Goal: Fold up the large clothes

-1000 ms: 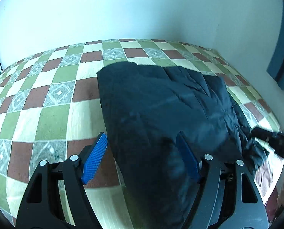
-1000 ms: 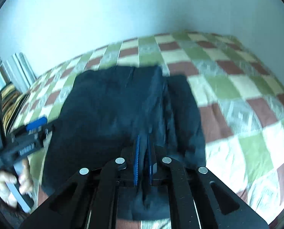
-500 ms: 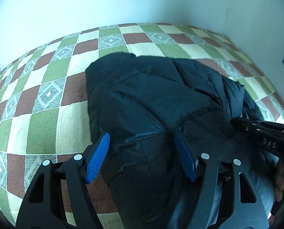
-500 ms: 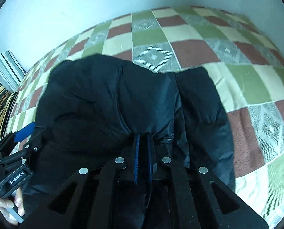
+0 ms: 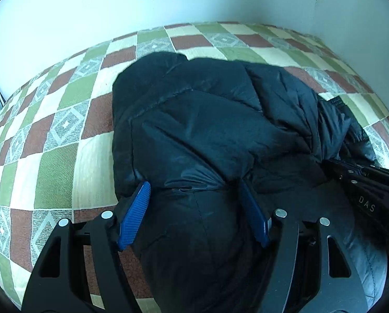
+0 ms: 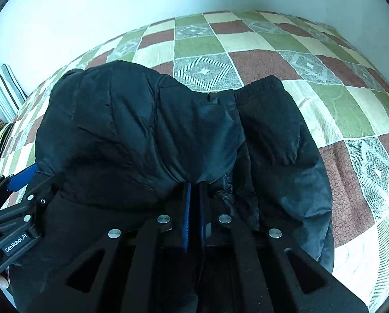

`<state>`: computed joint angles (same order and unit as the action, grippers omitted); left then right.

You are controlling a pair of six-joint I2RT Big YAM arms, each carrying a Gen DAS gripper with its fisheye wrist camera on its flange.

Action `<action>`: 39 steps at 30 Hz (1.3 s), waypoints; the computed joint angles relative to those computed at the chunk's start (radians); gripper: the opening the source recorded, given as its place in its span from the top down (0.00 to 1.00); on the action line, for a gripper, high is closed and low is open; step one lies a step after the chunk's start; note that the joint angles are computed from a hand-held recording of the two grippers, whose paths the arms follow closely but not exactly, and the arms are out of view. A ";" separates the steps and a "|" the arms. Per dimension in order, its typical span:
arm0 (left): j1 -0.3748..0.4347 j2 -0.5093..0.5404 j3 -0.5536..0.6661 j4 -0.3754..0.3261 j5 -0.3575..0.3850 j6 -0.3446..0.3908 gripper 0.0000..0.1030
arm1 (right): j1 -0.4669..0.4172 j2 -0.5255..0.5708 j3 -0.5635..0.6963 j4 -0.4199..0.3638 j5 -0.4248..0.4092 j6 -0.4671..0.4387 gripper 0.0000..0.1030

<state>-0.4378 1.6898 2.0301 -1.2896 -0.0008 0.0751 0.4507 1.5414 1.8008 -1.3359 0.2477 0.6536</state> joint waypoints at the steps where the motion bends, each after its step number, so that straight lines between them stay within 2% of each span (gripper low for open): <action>1: 0.000 -0.007 -0.004 0.003 -0.003 0.000 0.32 | 0.001 -0.006 -0.006 0.007 -0.002 0.005 0.96; 6: 0.014 -0.033 0.014 -0.045 0.019 -0.079 0.28 | 0.011 -0.051 -0.037 0.045 0.008 0.025 0.92; 9: 0.008 -0.076 -0.014 -0.035 -0.004 -0.084 0.28 | 0.029 -0.075 -0.039 0.038 0.035 0.052 0.91; 10: 0.005 -0.093 -0.030 -0.028 -0.020 -0.081 0.27 | 0.040 -0.088 -0.042 0.037 0.049 0.065 0.88; 12: -0.002 -0.132 -0.066 -0.015 -0.040 -0.082 0.27 | 0.063 -0.111 -0.048 0.029 0.085 0.085 0.72; 13: -0.004 -0.147 -0.080 -0.009 -0.044 -0.083 0.26 | 0.073 -0.122 -0.054 0.028 0.100 0.093 0.60; 14: -0.006 -0.167 -0.102 0.001 -0.043 -0.084 0.26 | 0.090 -0.138 -0.062 0.024 0.123 0.103 0.57; 21: -0.028 -0.234 -0.220 0.058 -0.080 -0.037 0.26 | 0.160 -0.185 -0.106 -0.057 0.194 0.136 0.57; 23: -0.028 -0.228 -0.235 0.064 -0.062 -0.029 0.26 | 0.161 -0.176 -0.124 -0.066 0.203 0.129 0.57; 28: -0.004 -0.207 -0.244 0.062 0.004 -0.052 0.25 | 0.131 -0.196 -0.184 -0.014 0.149 0.144 0.53; 34: -0.013 -0.227 -0.269 0.090 -0.017 -0.047 0.25 | 0.142 -0.207 -0.200 -0.003 0.162 0.161 0.50; 39: -0.012 -0.233 -0.253 0.077 -0.020 -0.060 0.25 | 0.156 -0.211 -0.188 -0.016 0.191 0.170 0.47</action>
